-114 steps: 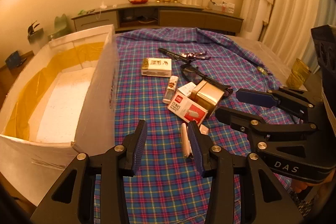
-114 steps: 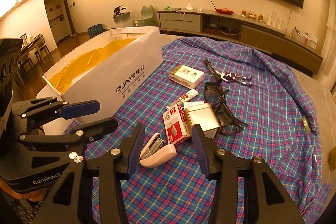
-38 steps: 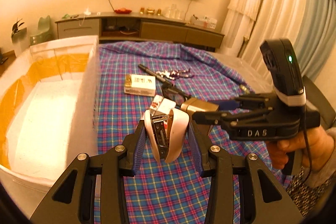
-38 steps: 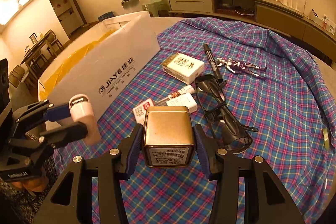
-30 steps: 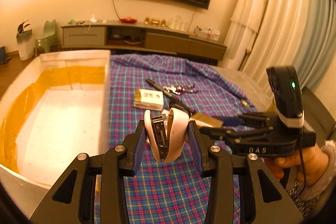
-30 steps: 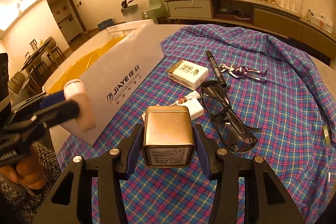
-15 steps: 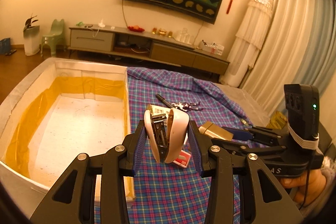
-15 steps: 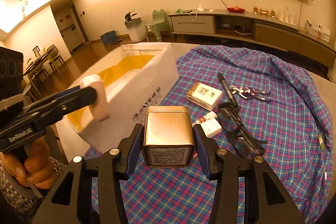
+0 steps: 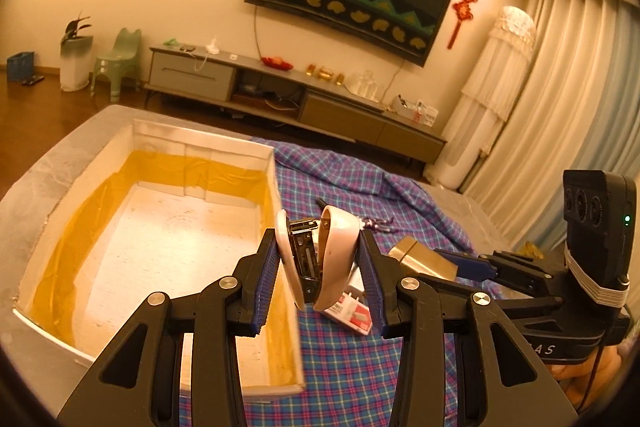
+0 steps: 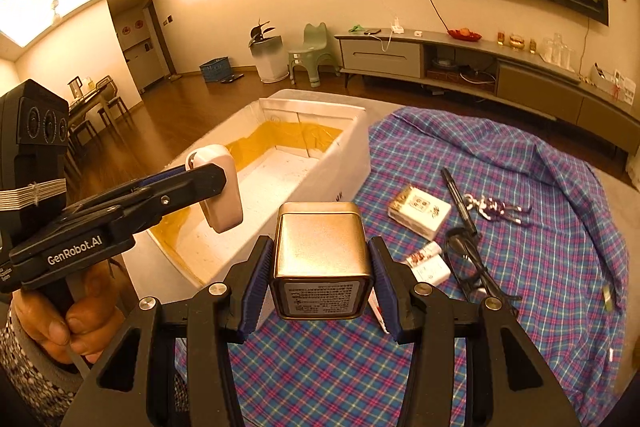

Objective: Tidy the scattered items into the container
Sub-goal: 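Carry the stapler and gold tin together over the white box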

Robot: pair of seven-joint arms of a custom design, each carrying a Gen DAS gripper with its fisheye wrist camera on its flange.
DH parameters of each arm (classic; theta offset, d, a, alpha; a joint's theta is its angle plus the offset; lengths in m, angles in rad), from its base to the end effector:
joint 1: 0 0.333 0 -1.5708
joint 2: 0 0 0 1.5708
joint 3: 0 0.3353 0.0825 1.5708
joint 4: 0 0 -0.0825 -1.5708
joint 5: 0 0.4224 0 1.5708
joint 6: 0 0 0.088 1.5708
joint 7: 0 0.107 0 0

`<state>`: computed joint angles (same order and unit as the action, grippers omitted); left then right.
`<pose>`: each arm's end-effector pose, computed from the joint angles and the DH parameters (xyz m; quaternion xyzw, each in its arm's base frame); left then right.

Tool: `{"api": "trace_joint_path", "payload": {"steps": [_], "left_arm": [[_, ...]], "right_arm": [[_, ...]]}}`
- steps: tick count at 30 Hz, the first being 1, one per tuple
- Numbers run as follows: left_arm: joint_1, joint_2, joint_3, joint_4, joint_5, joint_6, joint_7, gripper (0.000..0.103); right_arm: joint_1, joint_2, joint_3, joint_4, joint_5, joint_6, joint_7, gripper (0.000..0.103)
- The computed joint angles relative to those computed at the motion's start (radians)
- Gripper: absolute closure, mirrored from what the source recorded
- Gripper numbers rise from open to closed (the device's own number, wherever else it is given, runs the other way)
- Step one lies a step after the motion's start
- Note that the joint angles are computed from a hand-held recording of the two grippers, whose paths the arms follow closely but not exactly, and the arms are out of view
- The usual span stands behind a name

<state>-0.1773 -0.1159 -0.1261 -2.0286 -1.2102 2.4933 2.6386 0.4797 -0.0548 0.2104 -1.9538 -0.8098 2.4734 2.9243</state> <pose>0.5733 -0.1771 0.5666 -0.4121 0.7540 -0.5098 0.0409 0.4772 0.3998 0.5706 -0.5914 0.6905 -0.2570 0.3278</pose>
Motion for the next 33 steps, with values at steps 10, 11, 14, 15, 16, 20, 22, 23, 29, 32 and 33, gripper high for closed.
{"api": "trace_joint_path", "payload": {"steps": [10,11,14,15,16,20,22,23,29,32,33], "left_arm": [[0.043,0.024,0.021,0.047,-0.019,-0.040,-0.041,0.062],[0.047,0.027,0.022,0.052,-0.019,-0.042,-0.045,0.062],[0.059,0.036,0.022,0.063,-0.016,-0.050,-0.059,0.062],[0.063,0.038,0.021,0.066,-0.016,-0.052,-0.063,0.062],[0.066,0.041,0.021,0.069,-0.016,-0.051,-0.066,0.062],[0.076,0.063,0.014,0.086,-0.004,-0.038,-0.089,0.062],[0.080,0.083,0.009,0.106,0.014,-0.034,-0.113,0.062],[0.083,0.094,0.006,0.116,0.022,-0.032,-0.125,0.062],[0.097,0.171,-0.025,0.199,0.084,-0.012,-0.200,0.062],[0.107,0.214,-0.040,0.243,0.123,-0.003,-0.248,0.062],[0.110,0.225,-0.046,0.252,0.134,0.001,-0.259,0.062]], "right_arm": [[0.051,0.116,-0.019,0.177,0.012,-0.067,-0.096,0.053],[0.058,0.127,-0.024,0.193,0.015,-0.072,-0.107,0.053],[0.075,0.153,-0.038,0.233,0.024,-0.086,-0.138,0.053],[0.080,0.162,-0.043,0.246,0.028,-0.090,-0.149,0.053],[0.084,0.170,-0.047,0.258,0.034,-0.092,-0.161,0.053],[0.097,0.198,-0.065,0.301,0.050,-0.106,-0.203,0.053],[0.101,0.209,-0.073,0.319,0.061,-0.111,-0.223,0.053],[0.103,0.214,-0.077,0.326,0.066,-0.113,-0.232,0.053],[0.105,0.253,-0.097,0.373,0.109,-0.117,-0.294,0.053],[0.106,0.273,-0.107,0.399,0.130,-0.121,-0.332,0.053],[0.105,0.282,-0.110,0.411,0.137,-0.123,-0.347,0.053]]}}
